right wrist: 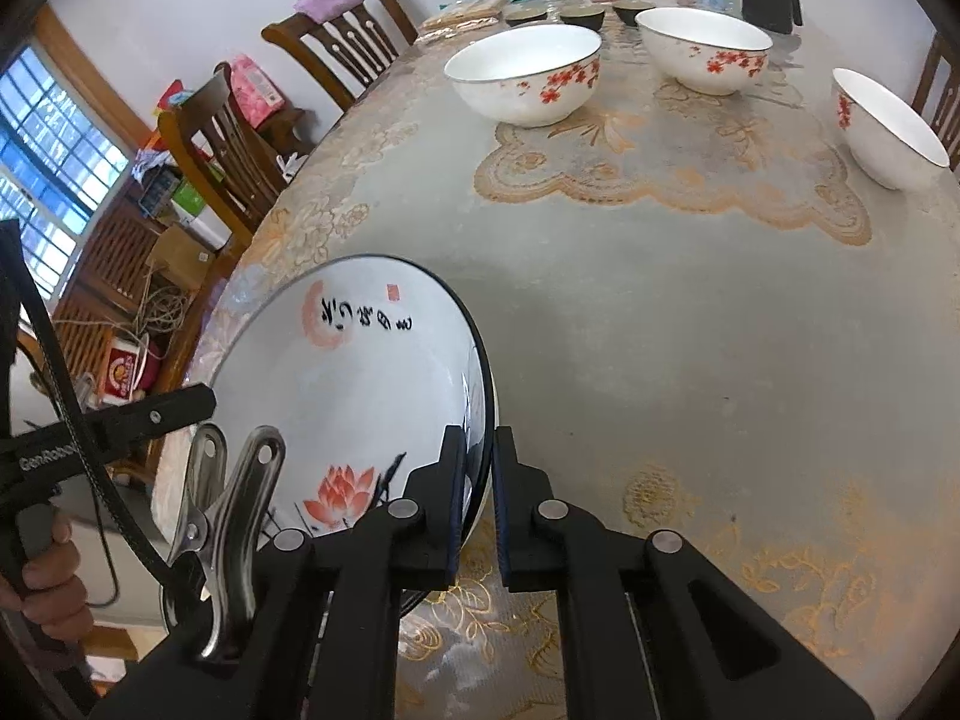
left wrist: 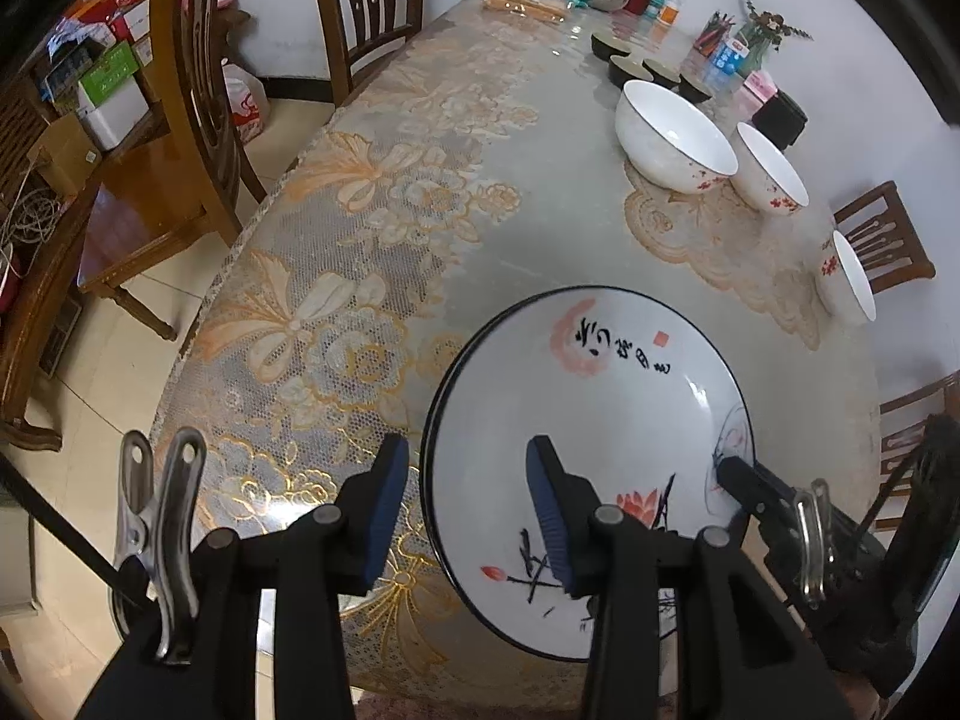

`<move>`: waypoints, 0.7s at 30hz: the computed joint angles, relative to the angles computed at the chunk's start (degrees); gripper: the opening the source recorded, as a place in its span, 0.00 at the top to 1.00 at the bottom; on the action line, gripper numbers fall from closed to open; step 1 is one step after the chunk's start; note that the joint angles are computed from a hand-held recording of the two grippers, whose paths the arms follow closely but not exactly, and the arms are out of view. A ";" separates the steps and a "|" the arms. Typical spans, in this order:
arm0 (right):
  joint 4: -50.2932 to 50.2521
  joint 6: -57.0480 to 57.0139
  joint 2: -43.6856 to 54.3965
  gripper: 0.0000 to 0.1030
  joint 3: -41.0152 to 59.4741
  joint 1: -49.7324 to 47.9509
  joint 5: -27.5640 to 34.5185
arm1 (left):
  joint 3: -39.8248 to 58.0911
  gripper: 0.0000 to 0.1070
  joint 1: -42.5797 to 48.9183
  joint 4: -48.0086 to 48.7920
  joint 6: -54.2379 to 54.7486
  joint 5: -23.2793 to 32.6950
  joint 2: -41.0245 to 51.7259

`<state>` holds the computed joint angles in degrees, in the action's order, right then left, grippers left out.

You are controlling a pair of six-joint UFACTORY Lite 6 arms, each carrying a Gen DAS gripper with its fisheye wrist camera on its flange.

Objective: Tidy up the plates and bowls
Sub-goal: 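Open the right tool to release the lotus plate onto the stack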

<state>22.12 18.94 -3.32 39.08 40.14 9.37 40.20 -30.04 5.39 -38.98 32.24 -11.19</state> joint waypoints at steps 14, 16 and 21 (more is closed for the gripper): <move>8.15 -7.08 -7.56 0.73 -3.75 -3.28 1.85 | 3.82 0.57 0.76 -2.66 5.30 -0.29 2.72; 7.63 -7.00 -9.99 0.72 -4.44 -4.08 2.79 | 5.20 0.57 0.53 -2.94 5.96 -0.07 3.28; -0.92 -0.17 -17.44 0.72 -6.22 -6.33 7.10 | 9.42 0.57 -0.18 -4.30 7.33 0.47 5.61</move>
<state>21.20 18.77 -20.76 32.86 33.81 16.47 49.61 -30.23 1.09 -31.66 32.71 -5.58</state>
